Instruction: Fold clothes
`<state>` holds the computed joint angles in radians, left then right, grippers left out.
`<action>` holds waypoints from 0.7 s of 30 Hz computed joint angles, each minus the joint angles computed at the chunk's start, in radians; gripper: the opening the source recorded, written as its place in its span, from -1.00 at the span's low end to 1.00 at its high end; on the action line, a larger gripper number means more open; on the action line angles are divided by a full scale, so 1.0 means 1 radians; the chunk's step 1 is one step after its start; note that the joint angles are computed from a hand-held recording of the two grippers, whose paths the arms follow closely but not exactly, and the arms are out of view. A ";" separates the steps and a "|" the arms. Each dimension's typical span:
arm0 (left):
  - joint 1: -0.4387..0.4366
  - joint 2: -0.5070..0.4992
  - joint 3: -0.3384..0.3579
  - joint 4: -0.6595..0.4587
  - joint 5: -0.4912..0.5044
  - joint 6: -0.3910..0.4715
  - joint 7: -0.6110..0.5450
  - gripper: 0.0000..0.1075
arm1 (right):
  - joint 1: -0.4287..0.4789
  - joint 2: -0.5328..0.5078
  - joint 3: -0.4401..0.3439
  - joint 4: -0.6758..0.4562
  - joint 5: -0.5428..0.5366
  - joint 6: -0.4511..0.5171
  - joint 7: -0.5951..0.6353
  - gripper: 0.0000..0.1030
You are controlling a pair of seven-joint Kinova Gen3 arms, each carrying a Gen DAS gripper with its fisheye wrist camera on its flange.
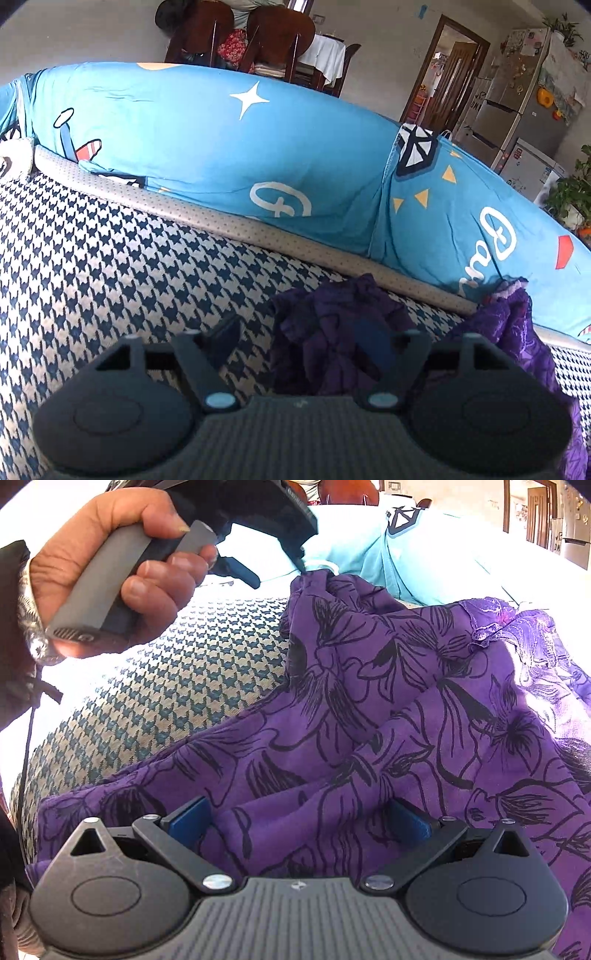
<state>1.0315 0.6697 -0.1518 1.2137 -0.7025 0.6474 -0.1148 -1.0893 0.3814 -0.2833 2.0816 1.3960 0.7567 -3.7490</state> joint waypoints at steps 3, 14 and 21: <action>-0.018 0.008 0.016 -0.017 0.001 -0.032 -0.037 0.76 | -0.006 0.002 -0.001 -0.002 -0.004 0.009 -0.001 1.00; -0.106 0.116 0.091 -0.183 0.184 0.038 -0.309 0.91 | -0.006 -0.004 -0.004 0.004 -0.002 0.010 -0.007 1.00; -0.129 0.172 0.099 -0.264 0.272 0.082 -0.419 0.91 | -0.008 -0.005 -0.006 0.008 0.004 0.014 -0.015 1.00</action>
<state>0.9026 0.8421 -0.0524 0.9499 -0.4303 0.7295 -0.5340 -1.0968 0.3767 -0.2893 2.0892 1.4003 0.7708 -3.7638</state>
